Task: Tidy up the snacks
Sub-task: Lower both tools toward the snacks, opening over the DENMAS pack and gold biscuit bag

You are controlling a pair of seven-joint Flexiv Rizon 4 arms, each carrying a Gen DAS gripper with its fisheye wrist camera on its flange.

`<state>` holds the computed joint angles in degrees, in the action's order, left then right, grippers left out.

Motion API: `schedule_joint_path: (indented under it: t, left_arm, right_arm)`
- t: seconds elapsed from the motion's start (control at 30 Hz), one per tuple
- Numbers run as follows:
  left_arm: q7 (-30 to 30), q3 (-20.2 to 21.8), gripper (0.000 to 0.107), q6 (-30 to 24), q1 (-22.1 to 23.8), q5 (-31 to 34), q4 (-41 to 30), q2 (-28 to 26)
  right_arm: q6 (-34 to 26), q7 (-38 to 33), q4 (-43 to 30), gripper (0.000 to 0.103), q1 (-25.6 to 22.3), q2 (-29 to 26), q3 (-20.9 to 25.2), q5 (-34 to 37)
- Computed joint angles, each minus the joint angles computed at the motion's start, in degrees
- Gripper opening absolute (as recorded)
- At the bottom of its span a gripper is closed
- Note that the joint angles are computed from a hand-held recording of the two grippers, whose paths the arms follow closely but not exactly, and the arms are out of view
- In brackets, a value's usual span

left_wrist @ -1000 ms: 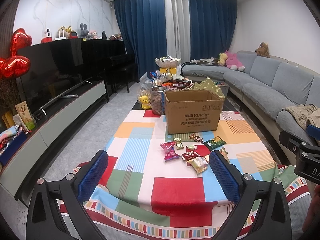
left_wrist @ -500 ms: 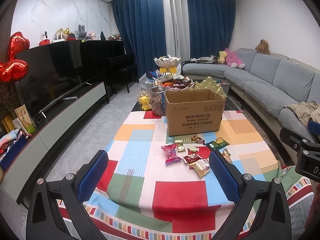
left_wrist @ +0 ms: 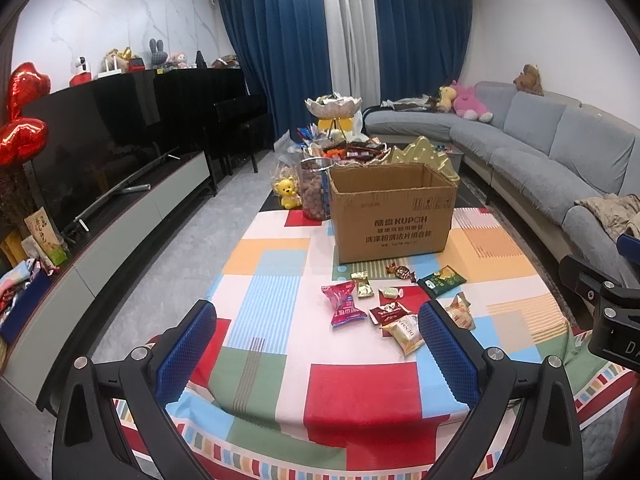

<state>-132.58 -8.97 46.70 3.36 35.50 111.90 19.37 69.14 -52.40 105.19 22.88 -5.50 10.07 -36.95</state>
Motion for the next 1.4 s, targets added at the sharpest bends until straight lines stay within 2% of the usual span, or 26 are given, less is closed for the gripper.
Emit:
schedule_joint_path:
  t: [0.33,0.7,1.2,1.4]
  left_arm:
    - [1.27,1.24,0.103,-0.33,-0.26,-0.70,-2.12,-4.26]
    - [4.07,4.06,0.103,-0.67,-2.44,-3.36,-4.05,-9.15]
    - [7.92,7.57,0.102,-3.55,-5.95,-12.60,-9.12,-18.75]
    - [9.23,8.77,0.102,-5.66,-7.05,-17.38,-11.54,-22.66]
  right_arm:
    - [-1.01,-3.67,-2.52,0.101,1.15,-3.74,-0.46,1.04]
    - [-4.79,-10.06,-6.38,0.101,2.69,-7.85,-0.63,6.21]
    - [-10.47,-27.74,-12.22,0.101,1.95,-13.79,1.38,18.05]
    - [-16.88,-32.61,-17.89,0.101,1.40,-17.52,1.96,23.72]
